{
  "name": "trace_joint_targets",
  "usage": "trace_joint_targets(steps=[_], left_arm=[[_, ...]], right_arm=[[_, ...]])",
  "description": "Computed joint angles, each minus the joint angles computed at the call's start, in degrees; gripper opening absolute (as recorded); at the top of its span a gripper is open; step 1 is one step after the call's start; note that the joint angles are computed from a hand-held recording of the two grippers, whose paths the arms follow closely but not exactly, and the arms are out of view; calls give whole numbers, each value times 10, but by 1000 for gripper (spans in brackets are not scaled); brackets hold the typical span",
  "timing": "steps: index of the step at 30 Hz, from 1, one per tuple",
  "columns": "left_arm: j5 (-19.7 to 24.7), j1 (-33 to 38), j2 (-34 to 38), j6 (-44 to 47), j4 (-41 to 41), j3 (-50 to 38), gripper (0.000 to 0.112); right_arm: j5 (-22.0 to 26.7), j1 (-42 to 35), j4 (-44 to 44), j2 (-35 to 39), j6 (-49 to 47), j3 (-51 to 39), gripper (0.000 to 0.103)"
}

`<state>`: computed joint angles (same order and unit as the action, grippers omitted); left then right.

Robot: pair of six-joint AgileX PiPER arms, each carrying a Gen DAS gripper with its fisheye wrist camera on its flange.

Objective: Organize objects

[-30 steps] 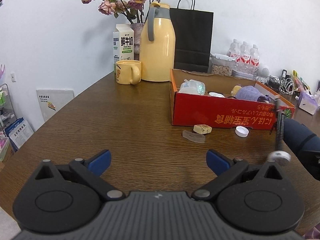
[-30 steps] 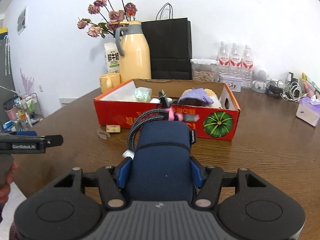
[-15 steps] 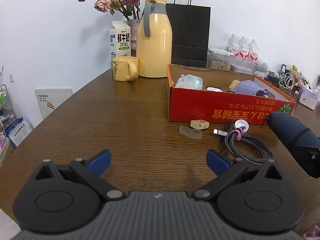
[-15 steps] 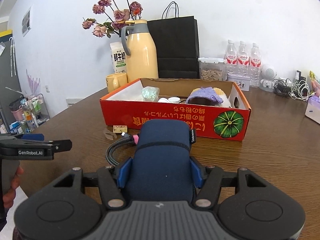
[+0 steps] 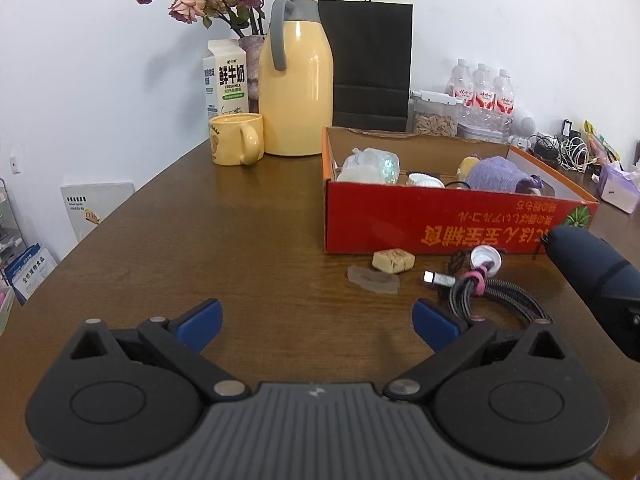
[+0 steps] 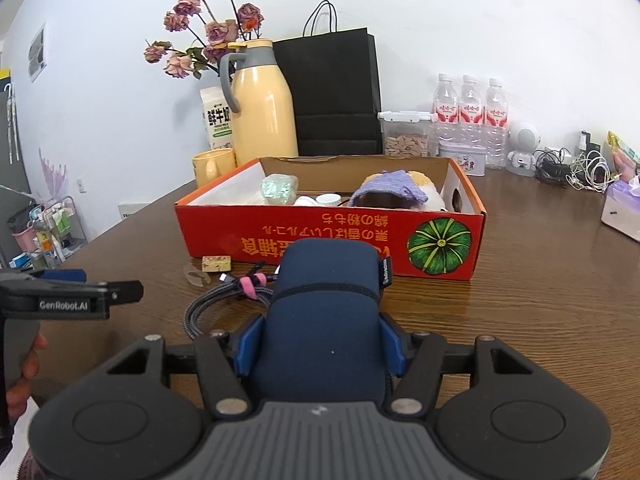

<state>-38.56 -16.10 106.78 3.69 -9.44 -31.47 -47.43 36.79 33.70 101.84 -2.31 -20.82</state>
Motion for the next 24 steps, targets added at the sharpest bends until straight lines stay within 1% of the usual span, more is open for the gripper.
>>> trace_joint_targets(steps=[7, 13, 14, 16, 17, 18, 19, 20, 21, 22, 23, 24], left_arm=[[52, -12, 48, 44, -30, -90, 103], [122, -17, 85, 76, -41, -165, 103], [134, -15, 90, 72, -33, -176, 101], [156, -12, 99, 63, -24, -196, 90], [169, -11, 104, 61, -24, -206, 86], [180, -9, 108, 52, -16, -214, 78], [185, -4, 110, 21, 15, -218, 74], [177, 0, 110, -11, 50, -214, 70], [170, 4, 109, -38, 81, -209, 57], [159, 8, 107, -67, 117, -201, 41], [149, 10, 107, -82, 136, -196, 32], [141, 12, 105, -96, 154, -189, 20]], right_arm=[[3, -18, -8, 10, 4, -8, 59], [6, -28, -9, 15, -1, -14, 59], [6, -29, -8, 15, -2, -15, 59], [7, -32, -9, 16, -3, -17, 59], [8, -33, -10, 17, -3, -18, 59], [8, -35, -12, 18, -2, -19, 59], [10, -36, -13, 19, -2, -21, 59], [11, -38, -15, 20, -2, -22, 59], [11, -38, -17, 21, -1, -23, 59], [12, -39, -18, 21, 0, -24, 59], [12, -39, -19, 22, 0, -25, 59], [12, -40, -20, 23, 1, -25, 59]])
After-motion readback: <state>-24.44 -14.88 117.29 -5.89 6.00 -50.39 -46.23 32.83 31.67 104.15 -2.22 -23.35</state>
